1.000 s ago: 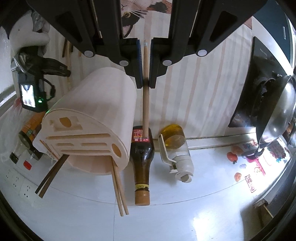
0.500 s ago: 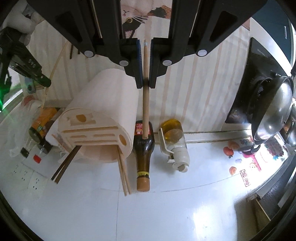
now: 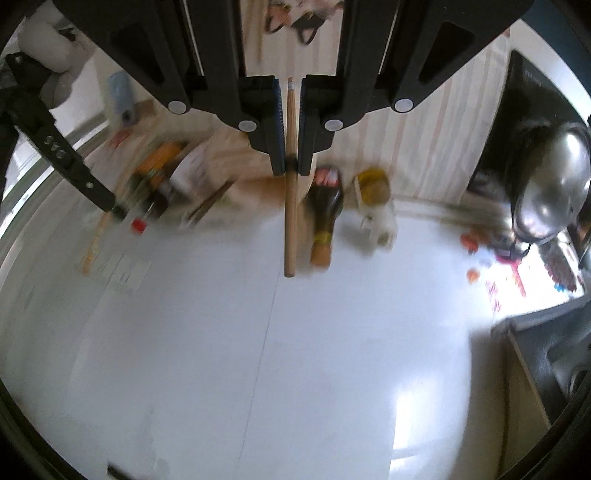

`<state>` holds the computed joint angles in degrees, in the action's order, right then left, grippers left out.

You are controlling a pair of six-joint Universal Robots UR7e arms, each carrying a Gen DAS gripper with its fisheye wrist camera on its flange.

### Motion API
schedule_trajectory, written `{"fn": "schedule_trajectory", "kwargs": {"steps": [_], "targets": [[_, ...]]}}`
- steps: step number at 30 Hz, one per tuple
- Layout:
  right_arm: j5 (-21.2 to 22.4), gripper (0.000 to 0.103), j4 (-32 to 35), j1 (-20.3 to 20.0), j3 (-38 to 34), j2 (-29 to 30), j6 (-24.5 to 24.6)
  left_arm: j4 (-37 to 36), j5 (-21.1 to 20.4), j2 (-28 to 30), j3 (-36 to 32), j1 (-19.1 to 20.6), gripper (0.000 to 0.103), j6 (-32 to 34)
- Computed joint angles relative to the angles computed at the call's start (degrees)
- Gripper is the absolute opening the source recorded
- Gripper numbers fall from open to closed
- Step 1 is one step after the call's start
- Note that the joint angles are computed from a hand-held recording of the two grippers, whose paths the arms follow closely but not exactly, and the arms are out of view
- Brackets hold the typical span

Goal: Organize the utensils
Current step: 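Lower both chopsticks tip-first into the cream holder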

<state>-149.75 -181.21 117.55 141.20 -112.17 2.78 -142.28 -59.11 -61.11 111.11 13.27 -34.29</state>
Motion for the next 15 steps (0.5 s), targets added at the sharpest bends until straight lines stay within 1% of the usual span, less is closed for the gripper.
{"fn": "schedule_trajectory", "kwargs": {"steps": [1, 4, 7, 8, 11, 13, 15], "targets": [[-0.28, 0.006, -3.48, 0.84, -2.03, 2.24, -3.44, -0.48, 0.32, 0.53, -1.23, 0.13, 0.004, 0.79], [0.08, 0.006, -9.54, 1.39, -7.34, 7.05, -9.37, -1.81, 1.48, 2.86, -5.24, 0.92, 0.004, 3.41], [1.68, 0.006, -15.61, -0.04, -11.07, 10.59, -15.06, -2.35, 1.96, 6.31, -9.72, 2.49, 0.004, 5.95], [3.14, 0.006, -17.04, -1.22, -12.39, 11.55, -16.57, -2.22, 2.14, 7.54, -11.18, 3.07, 0.004, 6.73], [5.93, 0.006, -18.83, -3.49, -15.53, 13.78, -18.93, -2.28, 2.23, 10.23, -13.89, 4.36, 0.004, 7.47], [8.5, 0.006, -18.66, -5.65, -16.84, 14.31, -19.88, -2.47, 2.07, 12.04, -15.45, 5.41, 0.004, 7.93], [10.1, 0.006, -18.91, -7.42, -17.67, 15.11, -20.59, -2.83, 1.96, 13.86, -16.83, 6.44, 0.004, 8.21]]}}
